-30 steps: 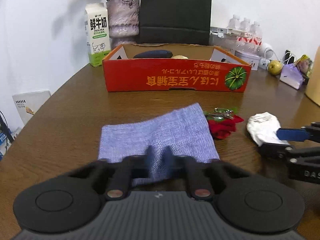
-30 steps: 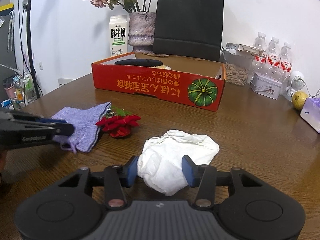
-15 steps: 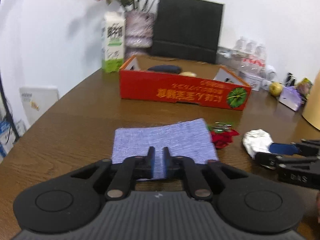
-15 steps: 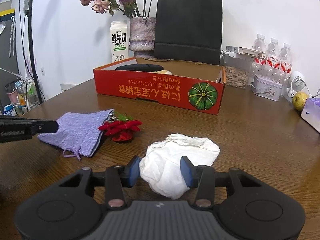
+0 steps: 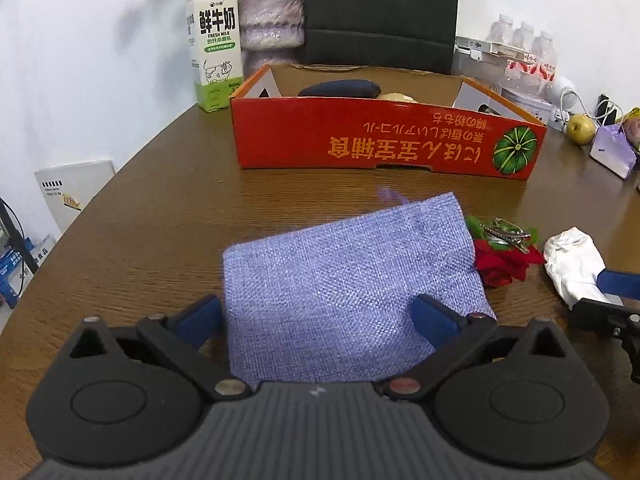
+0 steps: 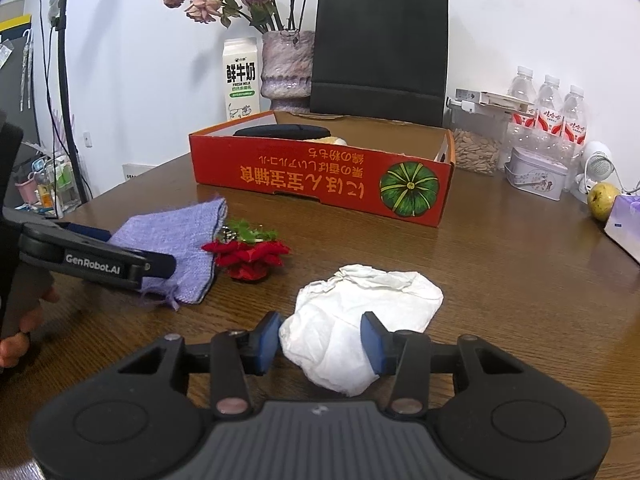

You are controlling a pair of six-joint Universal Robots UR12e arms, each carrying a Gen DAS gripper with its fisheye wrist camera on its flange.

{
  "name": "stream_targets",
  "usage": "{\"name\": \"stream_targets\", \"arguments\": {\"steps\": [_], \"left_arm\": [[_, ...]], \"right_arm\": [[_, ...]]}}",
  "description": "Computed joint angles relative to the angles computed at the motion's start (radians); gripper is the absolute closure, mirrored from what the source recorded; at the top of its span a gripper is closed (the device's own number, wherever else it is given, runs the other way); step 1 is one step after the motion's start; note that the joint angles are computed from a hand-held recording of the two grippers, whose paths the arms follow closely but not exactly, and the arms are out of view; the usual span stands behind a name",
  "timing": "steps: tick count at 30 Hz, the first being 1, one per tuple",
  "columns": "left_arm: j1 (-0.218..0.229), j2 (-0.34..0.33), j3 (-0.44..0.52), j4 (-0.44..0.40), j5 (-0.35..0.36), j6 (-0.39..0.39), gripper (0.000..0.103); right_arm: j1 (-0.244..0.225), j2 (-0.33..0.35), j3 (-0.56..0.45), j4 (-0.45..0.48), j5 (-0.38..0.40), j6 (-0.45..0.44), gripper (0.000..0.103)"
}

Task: Organize objects
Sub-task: 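Carry the lavender pouch and white cloth with both tools over the box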

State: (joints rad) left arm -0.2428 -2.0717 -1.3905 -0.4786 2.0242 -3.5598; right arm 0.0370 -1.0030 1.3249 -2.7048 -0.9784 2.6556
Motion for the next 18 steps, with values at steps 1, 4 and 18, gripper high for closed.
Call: {"name": "stream_targets", "arguments": {"steps": [1,4,18], "left_arm": [[-0.003,-0.001,-0.001,0.003,0.009,-0.005,0.000],[-0.014,0.003,-0.012,0.027,0.022,-0.007,0.023],[-0.062,0.055,-0.110,0.228,0.061,-0.006,0.098]], "right_arm": [[0.000,0.000,-0.001,0.004,0.000,-0.001,0.059],[0.000,0.000,-0.002,0.007,0.001,0.000,0.059],[-0.002,-0.005,0.014,-0.030,0.006,0.011,0.065]]}}
